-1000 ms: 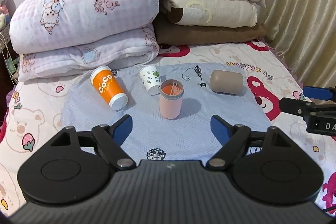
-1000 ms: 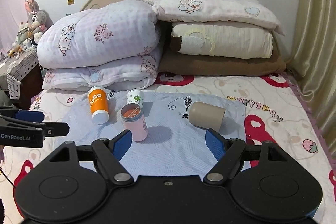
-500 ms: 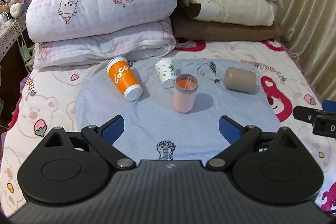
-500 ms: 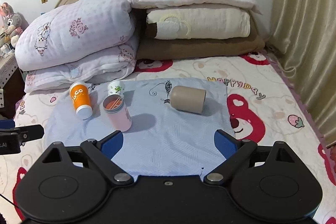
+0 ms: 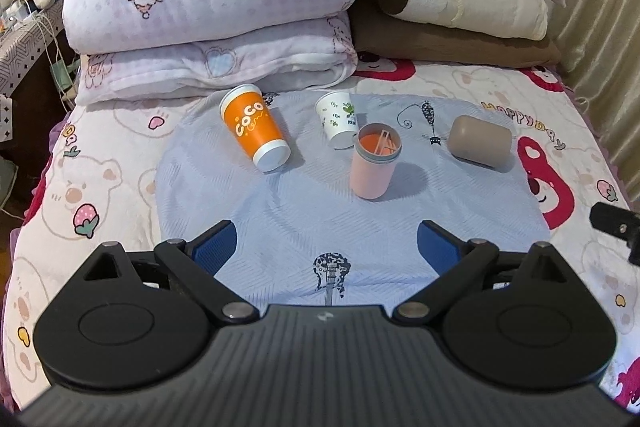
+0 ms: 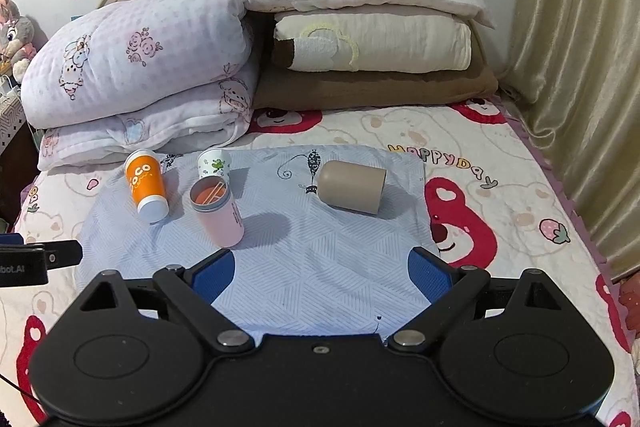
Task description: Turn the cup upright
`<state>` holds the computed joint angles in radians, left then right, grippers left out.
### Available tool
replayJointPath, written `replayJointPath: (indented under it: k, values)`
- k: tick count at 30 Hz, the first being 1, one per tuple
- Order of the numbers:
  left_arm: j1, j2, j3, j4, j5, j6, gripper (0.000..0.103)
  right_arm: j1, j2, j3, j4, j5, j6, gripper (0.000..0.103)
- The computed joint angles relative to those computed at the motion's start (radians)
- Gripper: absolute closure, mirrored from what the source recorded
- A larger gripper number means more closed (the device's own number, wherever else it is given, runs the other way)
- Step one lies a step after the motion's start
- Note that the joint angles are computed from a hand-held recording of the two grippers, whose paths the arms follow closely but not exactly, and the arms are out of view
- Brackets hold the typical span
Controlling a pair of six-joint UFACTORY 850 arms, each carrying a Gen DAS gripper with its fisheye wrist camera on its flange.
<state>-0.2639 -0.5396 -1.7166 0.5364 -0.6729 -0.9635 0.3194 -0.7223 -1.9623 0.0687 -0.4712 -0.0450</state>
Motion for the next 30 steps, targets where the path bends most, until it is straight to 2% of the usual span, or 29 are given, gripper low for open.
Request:
replayJointPath:
  k: [5, 30]
  values:
    - [0.0, -0.01, -0.016, -0.005, -0.027, 0.011, 0.005, -0.003, 0.008, 0.01, 0.017, 0.009, 0.001, 0.007]
    - [0.012, -0.02, -0.028, -0.059, -0.039, 0.053, 0.005, 0.002, 0.019, 0.023, -0.019, 0.017, 0.002, 0.007]
